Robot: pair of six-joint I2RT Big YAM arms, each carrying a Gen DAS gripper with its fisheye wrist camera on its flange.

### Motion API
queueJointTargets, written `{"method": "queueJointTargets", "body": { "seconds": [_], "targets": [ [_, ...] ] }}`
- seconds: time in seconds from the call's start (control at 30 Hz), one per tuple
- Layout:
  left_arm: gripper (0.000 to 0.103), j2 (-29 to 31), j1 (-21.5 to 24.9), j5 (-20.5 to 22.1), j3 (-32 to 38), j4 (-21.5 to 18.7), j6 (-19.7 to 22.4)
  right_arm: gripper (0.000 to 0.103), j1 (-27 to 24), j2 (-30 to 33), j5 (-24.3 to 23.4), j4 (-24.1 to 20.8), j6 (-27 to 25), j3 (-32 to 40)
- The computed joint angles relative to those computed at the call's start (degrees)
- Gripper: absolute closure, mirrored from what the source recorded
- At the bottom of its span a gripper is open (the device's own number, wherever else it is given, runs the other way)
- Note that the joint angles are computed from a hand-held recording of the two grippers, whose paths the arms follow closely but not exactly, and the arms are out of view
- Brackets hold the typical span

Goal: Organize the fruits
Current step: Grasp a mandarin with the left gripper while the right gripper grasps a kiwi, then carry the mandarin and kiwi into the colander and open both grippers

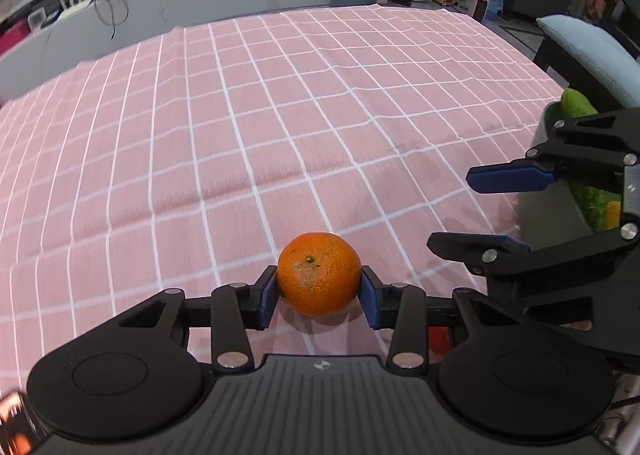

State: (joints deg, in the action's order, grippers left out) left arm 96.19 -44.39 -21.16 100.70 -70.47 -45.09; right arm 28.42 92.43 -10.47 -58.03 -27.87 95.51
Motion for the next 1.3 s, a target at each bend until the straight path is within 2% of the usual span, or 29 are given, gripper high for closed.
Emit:
{"method": "queueJointTargets", "body": {
  "seconds": [0.13,0.17,0.33,0.37,0.63,0.7,0.83,1.0,1.3],
  "targets": [
    [0.056,-1.7,-0.8,1.0,-0.7,-1.4,-3.6,0.063,0.1,-1.5,-1.3,-0.4,-1.3,-1.0],
    [0.056,-2.0,-1.0,1.1,-0.8,-1.7,-4.3,0.068,0.2,-2.1,-1.5,-0.3,-1.7,-1.5],
    [0.056,-4.5,-2.3,3.8,-3.5,-0.4,-9.3,0.071,0.7,-5.2,-2.6,-0.1,-3.8,-4.3],
    [0.056,-4.9,-2.6,4.0,-4.0,-0.3,-10.3,0.074,0.8,-5.9,-2.7,0.0,-4.1,-5.0],
    [0.056,-6.8,-4.6,2.1,-5.9,-0.6,-15.6,0.079,1.7,-10.9,-2.5,2.1,-2.9,-10.7],
    [0.056,-6.9,-4.8,2.0,-6.1,-0.9,-16.3,0.084,2.0,-11.9,-2.1,2.7,-2.8,-12.1],
    [0.056,-7.1,-5.1,2.0,-6.5,-0.9,-16.8,0.084,3.2,-14.1,1.0,5.5,-4.3,-15.9],
    [0.056,-6.9,-5.2,2.1,-6.3,-1.0,-16.9,0.084,4.2,-14.7,3.4,5.5,-6.2,-17.4],
    [0.056,-5.6,-5.2,3.1,-5.8,0.3,-14.6,0.083,5.1,-15.7,8.3,9.2,-9.1,-20.8]
  ]
}}
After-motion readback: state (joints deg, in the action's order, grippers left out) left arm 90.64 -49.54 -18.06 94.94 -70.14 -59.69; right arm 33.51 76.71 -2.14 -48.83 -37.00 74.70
